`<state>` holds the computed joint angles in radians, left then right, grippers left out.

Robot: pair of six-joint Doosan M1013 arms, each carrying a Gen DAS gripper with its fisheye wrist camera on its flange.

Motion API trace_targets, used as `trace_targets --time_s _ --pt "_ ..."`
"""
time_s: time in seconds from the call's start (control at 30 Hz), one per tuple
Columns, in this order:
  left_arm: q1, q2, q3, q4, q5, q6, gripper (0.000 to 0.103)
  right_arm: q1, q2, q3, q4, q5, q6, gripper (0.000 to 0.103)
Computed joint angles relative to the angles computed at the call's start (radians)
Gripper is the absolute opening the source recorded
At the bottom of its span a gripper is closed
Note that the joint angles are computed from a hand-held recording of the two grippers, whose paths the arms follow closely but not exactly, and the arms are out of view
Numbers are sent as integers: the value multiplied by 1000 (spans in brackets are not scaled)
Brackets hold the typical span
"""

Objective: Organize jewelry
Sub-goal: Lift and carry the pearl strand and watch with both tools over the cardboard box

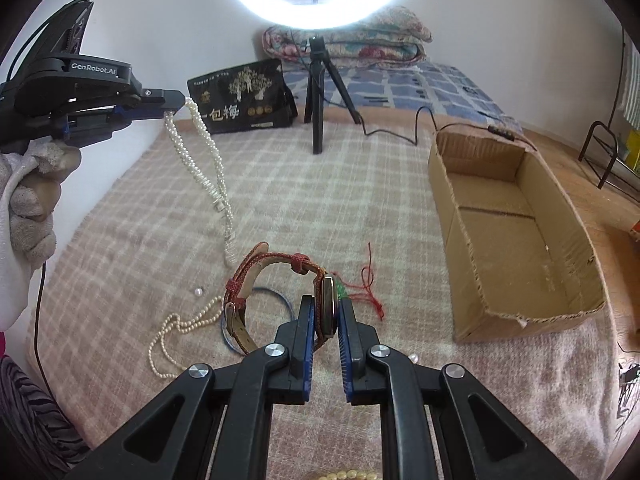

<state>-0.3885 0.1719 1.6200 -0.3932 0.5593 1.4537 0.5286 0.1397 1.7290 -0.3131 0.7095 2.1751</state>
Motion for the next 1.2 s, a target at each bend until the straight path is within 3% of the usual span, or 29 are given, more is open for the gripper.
trace_targets --time_s 0.37,0.63,1.2 --pt "-12 -11 -27 -98 -8 87 6 -15 -30 -5 -90 -23 68 9" --pt "-50 5 -86 -129 -9 138 6 -49 -55 5 -139 -23 124 9" --pt "-141 136 -281 -217 50 222 6 -169 -66 22 -198 45 207 9"
